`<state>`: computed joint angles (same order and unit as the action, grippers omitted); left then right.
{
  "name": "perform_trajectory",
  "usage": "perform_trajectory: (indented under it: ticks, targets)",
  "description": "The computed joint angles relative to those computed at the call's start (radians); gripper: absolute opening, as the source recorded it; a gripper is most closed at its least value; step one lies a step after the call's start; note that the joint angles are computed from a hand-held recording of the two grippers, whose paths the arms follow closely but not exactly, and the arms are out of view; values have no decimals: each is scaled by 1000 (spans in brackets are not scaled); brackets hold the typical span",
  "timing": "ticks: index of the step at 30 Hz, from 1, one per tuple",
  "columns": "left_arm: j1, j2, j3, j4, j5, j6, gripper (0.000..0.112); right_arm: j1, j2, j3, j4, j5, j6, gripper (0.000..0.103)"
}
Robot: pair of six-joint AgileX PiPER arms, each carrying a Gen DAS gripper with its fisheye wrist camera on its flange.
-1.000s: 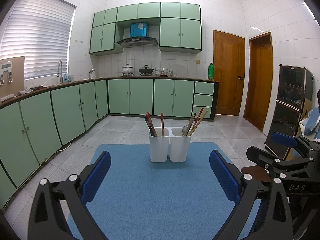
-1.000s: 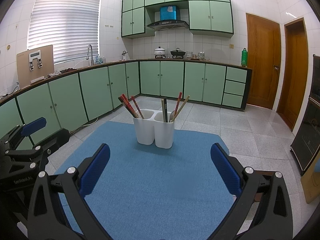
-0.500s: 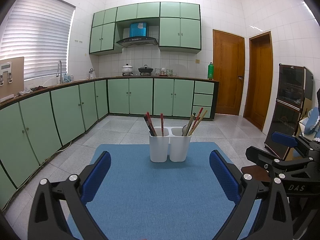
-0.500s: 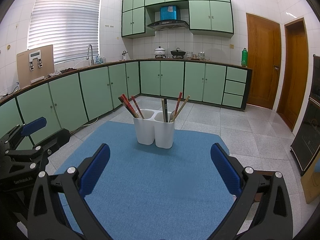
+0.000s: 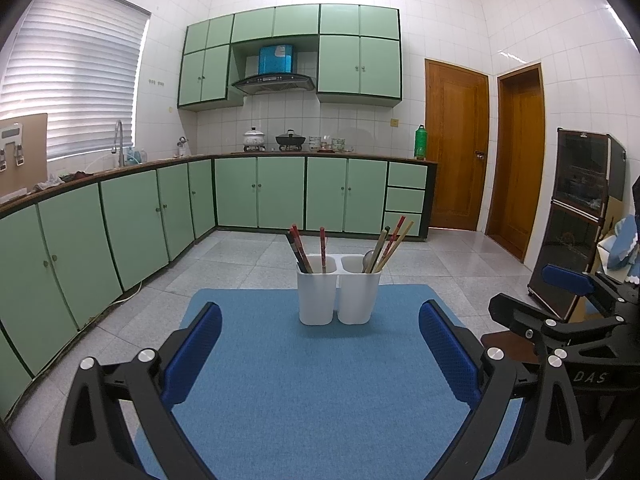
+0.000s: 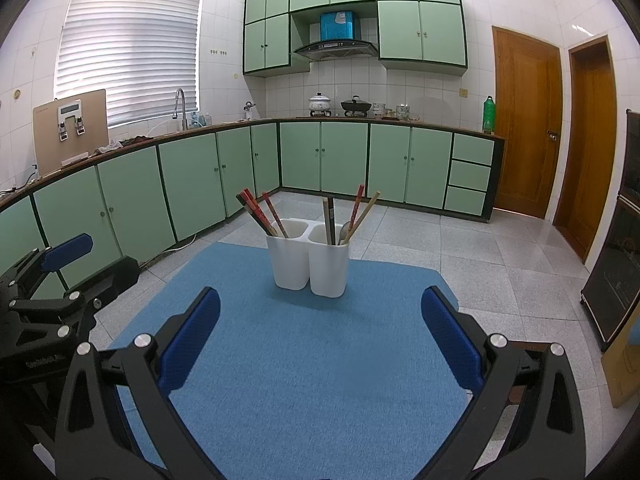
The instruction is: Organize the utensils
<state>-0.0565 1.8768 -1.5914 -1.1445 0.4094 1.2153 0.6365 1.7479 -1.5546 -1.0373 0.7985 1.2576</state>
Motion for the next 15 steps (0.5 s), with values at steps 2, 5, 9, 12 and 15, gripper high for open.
perform_trajectory:
  ticks: [2, 5, 9, 12, 15]
  targets:
    - [0, 0, 1, 0, -1, 0, 97, 0, 0, -1, 1, 1, 0, 98]
    - [-2, 1, -3, 10, -2, -10, 97, 0, 0, 3, -2, 0, 4, 98]
    - [-3, 1, -5, 21, 2, -20, 97, -2, 1, 5, 0, -2, 4, 98]
    - [-2, -4, 0, 20, 3, -18, 97, -5, 3, 9, 0, -6, 6, 98]
    - [-2, -3, -2, 20, 4, -20, 97, -7, 2, 11, 1, -8, 6, 98]
